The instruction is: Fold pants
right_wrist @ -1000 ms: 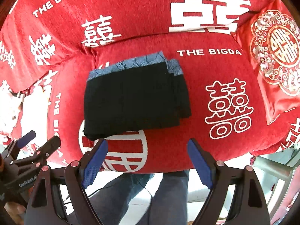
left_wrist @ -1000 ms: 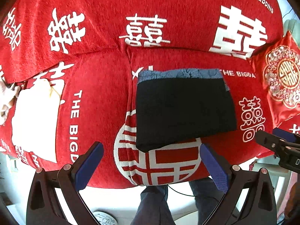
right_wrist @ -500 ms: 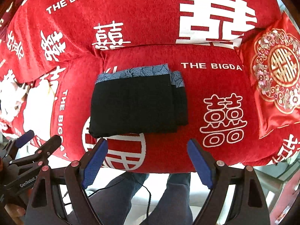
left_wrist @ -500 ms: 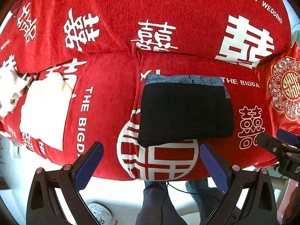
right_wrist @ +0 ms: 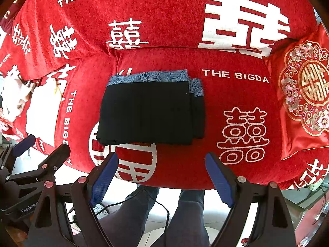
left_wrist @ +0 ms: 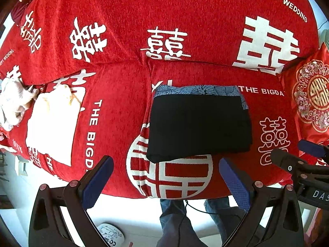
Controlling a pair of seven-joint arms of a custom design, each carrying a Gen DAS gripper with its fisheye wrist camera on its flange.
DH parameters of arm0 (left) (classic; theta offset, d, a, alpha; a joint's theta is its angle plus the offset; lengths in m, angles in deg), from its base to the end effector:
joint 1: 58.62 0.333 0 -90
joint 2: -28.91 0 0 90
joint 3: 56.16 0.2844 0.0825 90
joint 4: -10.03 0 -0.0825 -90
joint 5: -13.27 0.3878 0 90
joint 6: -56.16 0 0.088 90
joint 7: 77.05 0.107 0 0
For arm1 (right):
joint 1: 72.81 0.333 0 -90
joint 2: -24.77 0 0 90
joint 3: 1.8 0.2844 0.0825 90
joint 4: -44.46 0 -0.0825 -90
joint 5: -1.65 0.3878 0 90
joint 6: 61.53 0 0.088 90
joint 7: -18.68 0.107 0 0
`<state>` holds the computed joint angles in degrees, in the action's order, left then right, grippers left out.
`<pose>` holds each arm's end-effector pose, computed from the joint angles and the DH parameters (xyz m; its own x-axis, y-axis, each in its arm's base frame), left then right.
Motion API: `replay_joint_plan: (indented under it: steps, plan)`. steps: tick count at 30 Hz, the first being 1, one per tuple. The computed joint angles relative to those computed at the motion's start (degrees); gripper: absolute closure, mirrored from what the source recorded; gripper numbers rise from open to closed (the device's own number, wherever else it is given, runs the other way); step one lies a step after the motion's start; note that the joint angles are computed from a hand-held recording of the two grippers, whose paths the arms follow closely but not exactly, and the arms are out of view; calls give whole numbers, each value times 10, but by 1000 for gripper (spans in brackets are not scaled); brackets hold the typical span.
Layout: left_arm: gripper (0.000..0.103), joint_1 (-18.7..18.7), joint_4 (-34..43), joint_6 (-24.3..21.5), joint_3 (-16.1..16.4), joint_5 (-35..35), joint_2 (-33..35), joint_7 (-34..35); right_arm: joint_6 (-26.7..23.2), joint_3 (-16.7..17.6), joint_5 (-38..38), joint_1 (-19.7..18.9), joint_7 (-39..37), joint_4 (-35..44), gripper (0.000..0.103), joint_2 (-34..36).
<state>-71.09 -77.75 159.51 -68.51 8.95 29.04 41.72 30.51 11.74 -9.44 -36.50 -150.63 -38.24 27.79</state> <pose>0.5247 -0.2495 0.6344 -0.7937 -0.6052 -0.0614 -0.5707 0.7758 -0.2693 0.3900 0.4254 0.6297 -0.7635 -0.6300 -0.1424 -0.6112 0.7760 -0.1560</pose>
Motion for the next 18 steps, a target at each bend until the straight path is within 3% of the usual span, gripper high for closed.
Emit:
replay_joint_plan:
  steps: [18]
  plan:
    - [0, 0, -16, 29, -1, 9, -7, 5, -14, -1, 3, -2, -16, 17, 14, 11]
